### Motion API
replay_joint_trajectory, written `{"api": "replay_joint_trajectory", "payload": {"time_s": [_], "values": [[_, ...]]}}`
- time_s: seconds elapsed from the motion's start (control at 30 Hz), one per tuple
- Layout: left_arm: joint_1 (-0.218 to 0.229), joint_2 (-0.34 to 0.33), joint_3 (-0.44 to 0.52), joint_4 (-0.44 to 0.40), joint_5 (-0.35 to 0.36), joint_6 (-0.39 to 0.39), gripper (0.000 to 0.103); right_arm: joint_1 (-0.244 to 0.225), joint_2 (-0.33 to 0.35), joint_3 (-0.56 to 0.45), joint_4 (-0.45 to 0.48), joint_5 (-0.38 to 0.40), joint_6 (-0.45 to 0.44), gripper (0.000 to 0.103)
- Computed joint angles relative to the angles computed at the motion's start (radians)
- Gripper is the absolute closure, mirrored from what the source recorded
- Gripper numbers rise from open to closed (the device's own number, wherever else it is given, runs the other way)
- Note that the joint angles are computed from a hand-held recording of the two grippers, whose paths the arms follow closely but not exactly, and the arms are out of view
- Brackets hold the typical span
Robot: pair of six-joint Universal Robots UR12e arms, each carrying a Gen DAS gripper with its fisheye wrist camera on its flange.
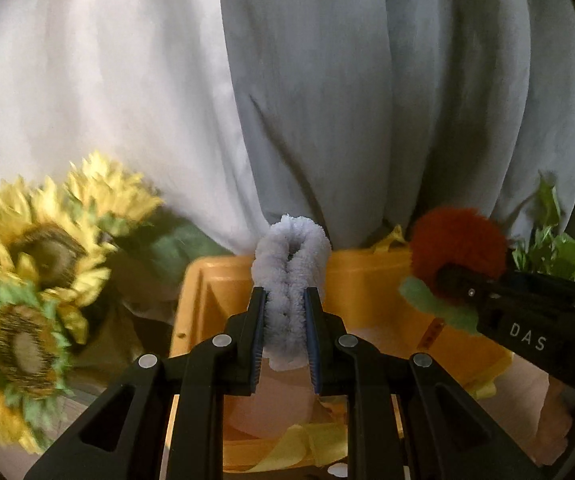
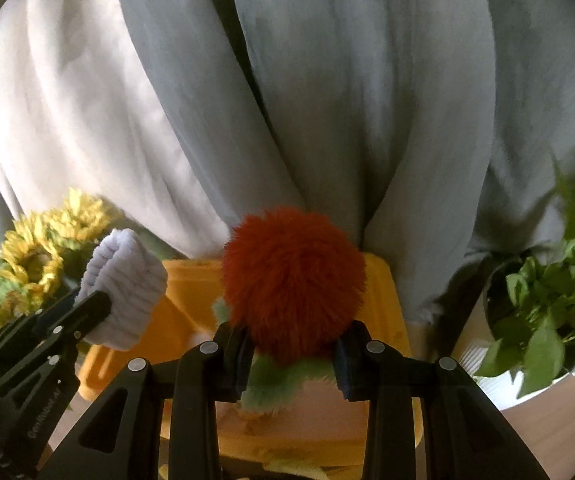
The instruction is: Organize soft objects
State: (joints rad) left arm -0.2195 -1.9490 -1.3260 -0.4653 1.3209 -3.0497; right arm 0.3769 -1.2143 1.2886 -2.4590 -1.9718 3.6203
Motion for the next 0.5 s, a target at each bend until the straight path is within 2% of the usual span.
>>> {"api": "replay_joint_trajectory", "payload": {"time_s": [0.2,0.5], "values": [[-0.005,-0.025,0.037,-0.097,-0.013,0.023,0.084,-0.023,0.014,-0.019,0.105,0.077,0.023,0.069],[-0.007,-0.056,0.086,-0.233,-0.021,0.052,0.083,-0.033,0.043,-0.064,0.221,0.111,0.042,0.068]]}}
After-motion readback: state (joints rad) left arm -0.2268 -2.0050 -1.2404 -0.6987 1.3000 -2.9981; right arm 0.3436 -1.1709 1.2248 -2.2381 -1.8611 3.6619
